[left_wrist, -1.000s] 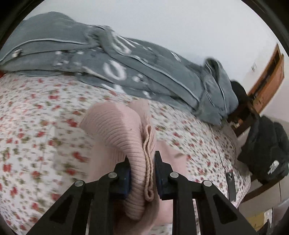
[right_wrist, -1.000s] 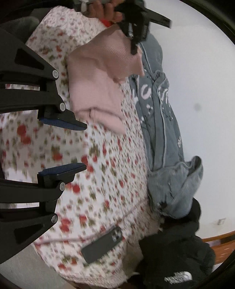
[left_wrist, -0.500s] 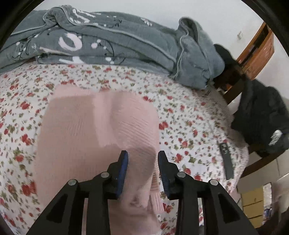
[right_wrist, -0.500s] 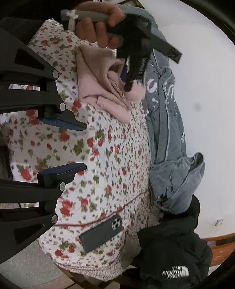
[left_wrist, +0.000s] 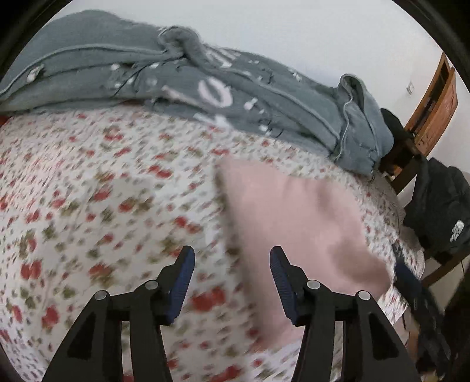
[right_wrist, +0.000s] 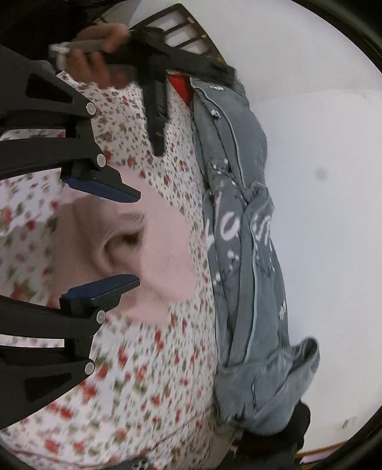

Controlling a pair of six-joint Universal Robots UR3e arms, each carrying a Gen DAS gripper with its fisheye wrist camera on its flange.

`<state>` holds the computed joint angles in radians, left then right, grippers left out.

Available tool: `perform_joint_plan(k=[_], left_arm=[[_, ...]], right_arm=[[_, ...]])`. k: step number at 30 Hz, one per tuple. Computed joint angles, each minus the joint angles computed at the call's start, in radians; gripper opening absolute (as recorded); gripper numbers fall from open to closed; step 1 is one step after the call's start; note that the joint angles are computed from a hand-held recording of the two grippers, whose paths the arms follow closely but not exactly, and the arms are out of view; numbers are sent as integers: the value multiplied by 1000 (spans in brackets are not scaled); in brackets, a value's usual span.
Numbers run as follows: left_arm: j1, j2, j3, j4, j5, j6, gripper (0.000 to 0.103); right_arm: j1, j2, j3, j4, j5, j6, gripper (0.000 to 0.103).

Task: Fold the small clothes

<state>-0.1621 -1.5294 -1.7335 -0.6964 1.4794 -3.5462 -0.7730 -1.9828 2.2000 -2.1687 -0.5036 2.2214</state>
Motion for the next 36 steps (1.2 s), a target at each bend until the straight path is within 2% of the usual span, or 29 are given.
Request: perform_joint_plan(k=[3,4,6,7,8,9,11,13,14,17,19,21,23,25,27,28,29,32,33,34,35,36], left_arm=[[45,66,-110,5,-30,41,51],[55,80,-138,14,-33,49,51],[79,100,-192,30,-50,63,51],[92,104,-211,37,-68,66,51],[101,106,-223,43,-84,67,51],[108,113,-240,51,-97,70,51],[108,117,-258,70,-113,74,51],[94,107,-259,88,-115,78,51],[88,107,-263,94,-116,78,51],[57,74,-234,96,-106,81,51],[34,51,-206,87,-87,83,51],[14,38,-184,78,-64,87,52],[8,42,-184,79,-53,89,52],[9,40,-180,79,-54,83,52],[18,38,-173,71,-59,72,52],[23,39,-169,63,-62,66,52],[27,40,-170,61,-63,65,52],[36,50,-164,44,-55,71,52],[35,50,-160,40,-47,72,52],[39,52,-158,37,-45,75,52],[43,52,-157,35,-44,75,52],[47,52,-156,33,-44,74,52]], right_arm=[[133,153,30,-397,-106,281,48],[170,210,26,-476,-137,347,41],[221,286,0,-538,-185,409,30],[240,311,-4,-580,-212,436,18],[246,320,-4,-607,-223,448,12],[235,308,6,-608,-210,436,9],[132,235,73,-603,-88,405,8],[36,161,114,-492,-9,333,7],[11,154,123,-464,-4,317,7],[-4,228,126,-427,-75,265,8],[-3,280,86,-308,-106,197,8],[-24,265,66,-204,-84,137,13],[-48,226,43,-128,-42,98,33],[-48,227,14,-127,-8,114,46],[-24,266,-31,-169,5,165,47],[13,318,-72,-230,-10,223,48],[70,387,-134,-292,-54,331,52],[149,505,-239,-362,-140,451,54],[188,569,-314,-337,-178,494,54],[206,597,-347,-315,-197,510,46],[219,613,-369,-301,-211,520,32],[228,619,-378,-302,-219,514,28]])
